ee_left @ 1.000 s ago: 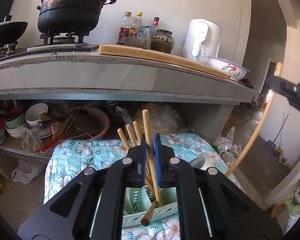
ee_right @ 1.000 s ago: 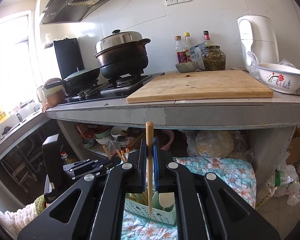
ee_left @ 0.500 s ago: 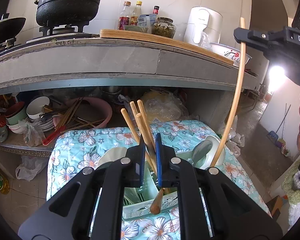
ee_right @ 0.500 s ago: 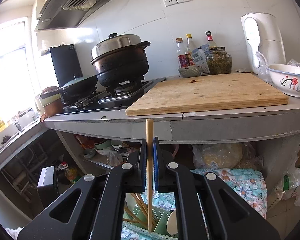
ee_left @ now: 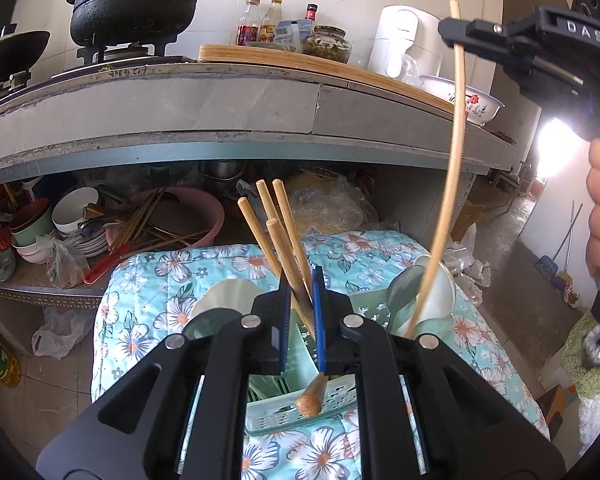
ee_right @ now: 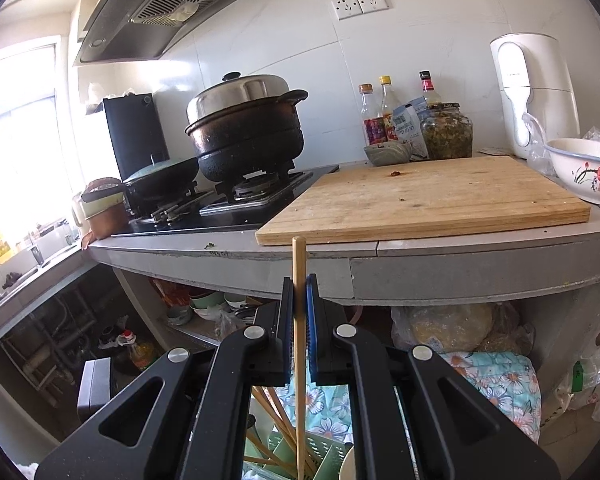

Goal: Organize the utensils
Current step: 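Lower the right gripper's chopstick into the basket while the left gripper holds its chopstick there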

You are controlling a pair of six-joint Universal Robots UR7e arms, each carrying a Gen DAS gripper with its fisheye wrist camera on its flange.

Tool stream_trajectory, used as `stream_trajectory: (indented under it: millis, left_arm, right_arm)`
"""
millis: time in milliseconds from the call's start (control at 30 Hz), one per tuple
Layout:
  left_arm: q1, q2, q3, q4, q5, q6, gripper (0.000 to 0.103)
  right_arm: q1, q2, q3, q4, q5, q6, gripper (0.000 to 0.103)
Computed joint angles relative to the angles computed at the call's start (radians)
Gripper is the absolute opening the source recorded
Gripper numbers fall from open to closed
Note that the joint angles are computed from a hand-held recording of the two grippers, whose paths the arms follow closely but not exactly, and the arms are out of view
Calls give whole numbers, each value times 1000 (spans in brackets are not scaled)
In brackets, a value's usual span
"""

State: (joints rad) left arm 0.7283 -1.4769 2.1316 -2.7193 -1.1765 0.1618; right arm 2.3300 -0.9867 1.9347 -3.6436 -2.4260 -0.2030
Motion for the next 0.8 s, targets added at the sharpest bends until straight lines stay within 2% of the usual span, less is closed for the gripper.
stream_trajectory:
  millis: [167,300,533,800]
  left_arm:
    - [4,4,-1,6,-3,-6,12]
    - [3,1,0,11,-2,-6,12]
    - [3,5,-3,8,1,-1,12]
    - [2,7,-2,5,6,-3,12]
  right_arm:
    - [-7,13,-10,-11,6,-9,6]
    - [-18,36,-11,-22,-18,-24,6]
    - [-34,19,22,-30,-3,9,6]
    - [8,3,20,-101,-6,-51,6]
